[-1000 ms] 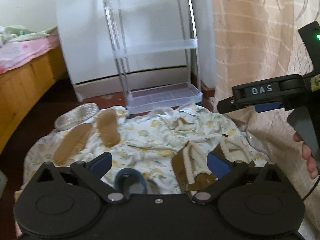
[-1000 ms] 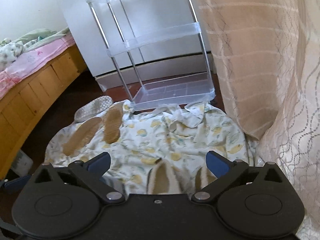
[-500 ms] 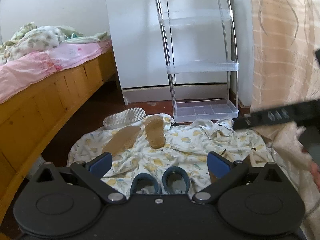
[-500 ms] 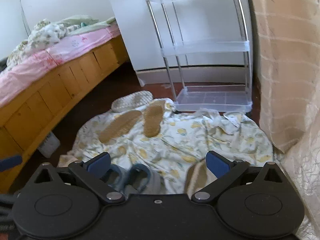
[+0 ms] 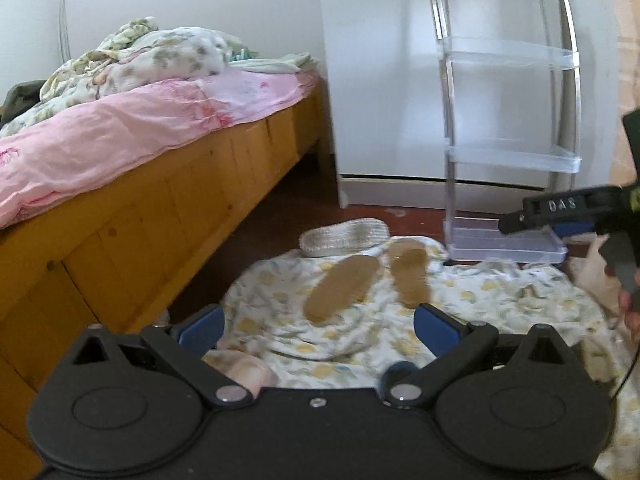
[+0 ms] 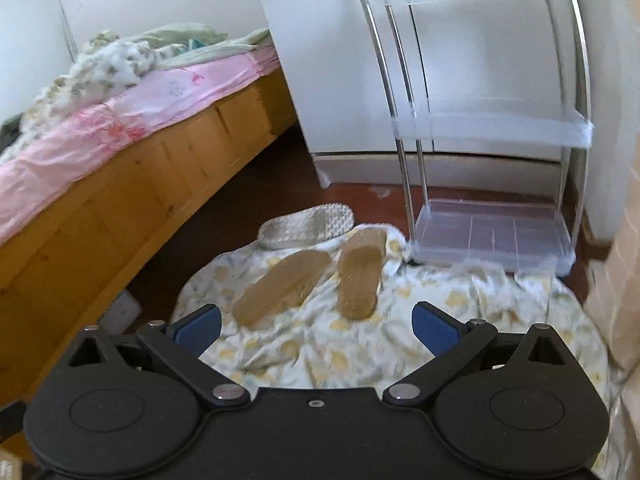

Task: Organize scattered shoes
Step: 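Move the left gripper toward the sole-up pink slipper by the bed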

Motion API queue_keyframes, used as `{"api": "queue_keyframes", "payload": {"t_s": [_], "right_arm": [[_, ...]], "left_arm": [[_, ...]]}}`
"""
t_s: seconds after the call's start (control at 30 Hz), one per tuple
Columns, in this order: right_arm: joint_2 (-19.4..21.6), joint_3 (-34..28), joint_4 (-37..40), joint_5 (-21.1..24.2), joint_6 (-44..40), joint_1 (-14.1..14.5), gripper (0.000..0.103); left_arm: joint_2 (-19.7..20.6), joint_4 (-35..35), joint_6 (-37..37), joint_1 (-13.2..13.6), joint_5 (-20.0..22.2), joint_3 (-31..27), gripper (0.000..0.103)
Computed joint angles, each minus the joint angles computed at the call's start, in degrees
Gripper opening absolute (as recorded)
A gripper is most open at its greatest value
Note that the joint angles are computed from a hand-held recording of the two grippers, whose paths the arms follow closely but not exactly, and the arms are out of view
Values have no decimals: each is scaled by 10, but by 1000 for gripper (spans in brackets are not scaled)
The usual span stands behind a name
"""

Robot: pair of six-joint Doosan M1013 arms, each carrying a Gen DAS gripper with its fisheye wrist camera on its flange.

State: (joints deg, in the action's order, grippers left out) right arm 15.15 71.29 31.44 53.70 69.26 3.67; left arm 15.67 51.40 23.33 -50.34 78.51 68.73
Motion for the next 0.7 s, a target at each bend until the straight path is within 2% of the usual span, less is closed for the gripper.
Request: {"api": "queue_keyframes", "payload": {"t_s": [0.07,0.13,0.27,0.4,0.43,0.53,0.63,0.7], "right_arm": [[22,-15,-9,-7,20,15,103],[45,-33,-34,-15,44,32,103],[105,-83,-76,-36,90,62,103],[181,-166,-78,-18,101,77,103],[202,-193,-87,-8,106,81,103],[242,-245,-87,18,110,88,99],[277,-296,-108,50,130,98,95],[276,-296,-107,60,139,99,95]], "left_arm": [[-3,-5,-1,16,-26,18,103],[-8,-17,-4,41,-75,46,103],[2,-40,13,103,-199,91,103],[36,-85,82,181,-350,108,103],[44,-94,94,195,-375,109,103],[60,-125,122,229,-420,107,102],[68,-138,132,245,-413,98,102],[74,-184,190,256,-407,82,103]]}}
